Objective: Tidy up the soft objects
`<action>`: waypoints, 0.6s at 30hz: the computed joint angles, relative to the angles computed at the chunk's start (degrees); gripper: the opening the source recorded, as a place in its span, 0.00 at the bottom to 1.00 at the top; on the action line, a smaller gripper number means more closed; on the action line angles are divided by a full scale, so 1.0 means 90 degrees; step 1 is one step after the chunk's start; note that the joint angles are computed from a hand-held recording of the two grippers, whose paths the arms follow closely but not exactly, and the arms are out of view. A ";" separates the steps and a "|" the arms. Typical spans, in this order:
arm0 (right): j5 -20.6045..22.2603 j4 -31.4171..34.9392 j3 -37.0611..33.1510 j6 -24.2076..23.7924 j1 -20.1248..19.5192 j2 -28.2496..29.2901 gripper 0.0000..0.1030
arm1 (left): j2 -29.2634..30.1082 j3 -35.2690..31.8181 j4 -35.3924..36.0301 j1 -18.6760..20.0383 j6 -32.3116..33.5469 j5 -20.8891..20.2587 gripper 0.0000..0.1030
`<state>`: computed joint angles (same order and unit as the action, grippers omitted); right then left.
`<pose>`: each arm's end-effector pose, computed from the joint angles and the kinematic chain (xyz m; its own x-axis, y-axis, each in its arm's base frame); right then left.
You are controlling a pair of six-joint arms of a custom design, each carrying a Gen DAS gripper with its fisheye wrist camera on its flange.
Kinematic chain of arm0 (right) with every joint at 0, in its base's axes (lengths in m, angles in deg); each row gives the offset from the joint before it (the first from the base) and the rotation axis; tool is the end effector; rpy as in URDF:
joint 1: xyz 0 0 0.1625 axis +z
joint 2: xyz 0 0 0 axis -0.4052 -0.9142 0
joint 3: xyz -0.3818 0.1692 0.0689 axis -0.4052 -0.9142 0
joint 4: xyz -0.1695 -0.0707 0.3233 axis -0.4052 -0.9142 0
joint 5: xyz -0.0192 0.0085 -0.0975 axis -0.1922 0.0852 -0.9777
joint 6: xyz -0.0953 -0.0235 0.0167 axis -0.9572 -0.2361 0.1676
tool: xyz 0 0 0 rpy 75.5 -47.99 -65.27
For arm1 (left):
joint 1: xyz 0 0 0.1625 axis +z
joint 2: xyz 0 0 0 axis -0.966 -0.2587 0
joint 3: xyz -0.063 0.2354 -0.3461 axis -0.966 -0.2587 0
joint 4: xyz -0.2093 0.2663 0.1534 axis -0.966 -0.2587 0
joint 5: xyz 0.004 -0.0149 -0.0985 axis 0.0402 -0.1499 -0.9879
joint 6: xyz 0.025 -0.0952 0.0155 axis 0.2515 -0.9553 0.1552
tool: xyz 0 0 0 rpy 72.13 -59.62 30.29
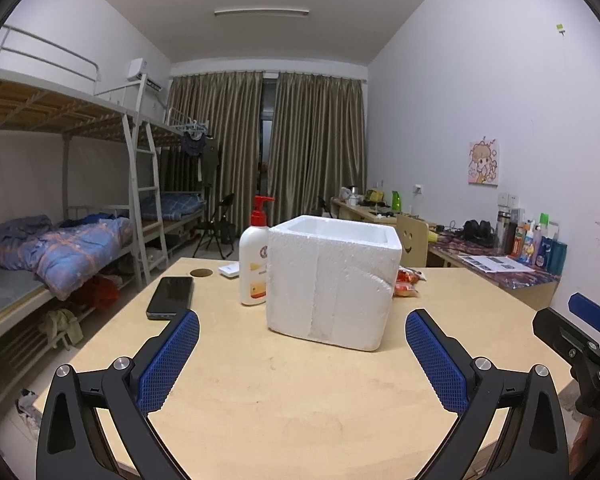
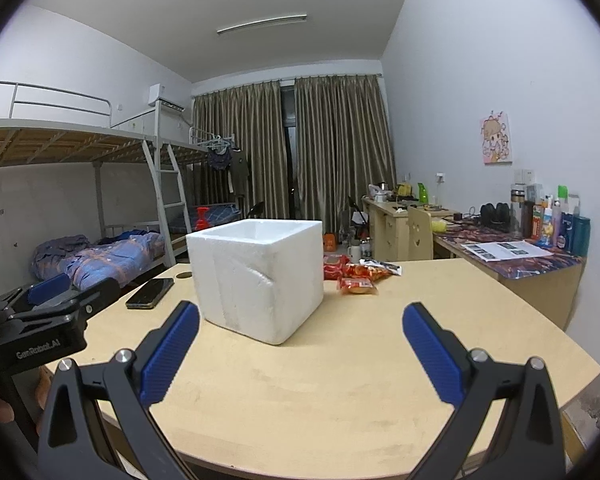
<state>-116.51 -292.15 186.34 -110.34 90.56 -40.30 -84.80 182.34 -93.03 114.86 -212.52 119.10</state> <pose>-0.0230 -0.5015 0.2060 -0.6980 -0.2893 0.6551 -0.7118 0.1809 -0.6787 -0.2447 -0.4909 -0.0633 -0.7652 -0.0767 -0.6392 0.6142 0.2104 -0.7606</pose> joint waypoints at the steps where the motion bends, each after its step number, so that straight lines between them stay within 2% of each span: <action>1: 0.0025 0.0016 0.0031 -0.0027 -0.0010 -0.0006 1.00 | 0.0006 0.0006 -0.0010 -0.0006 0.0003 -0.0002 1.00; 18: -0.0045 -0.0053 0.0117 -0.0112 0.0007 0.0014 1.00 | 0.0001 0.0073 -0.0175 -0.0037 0.0153 -0.0063 1.00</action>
<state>-116.91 -292.63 187.39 -111.35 90.62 -40.18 -84.79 182.99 -94.60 114.53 -211.15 118.53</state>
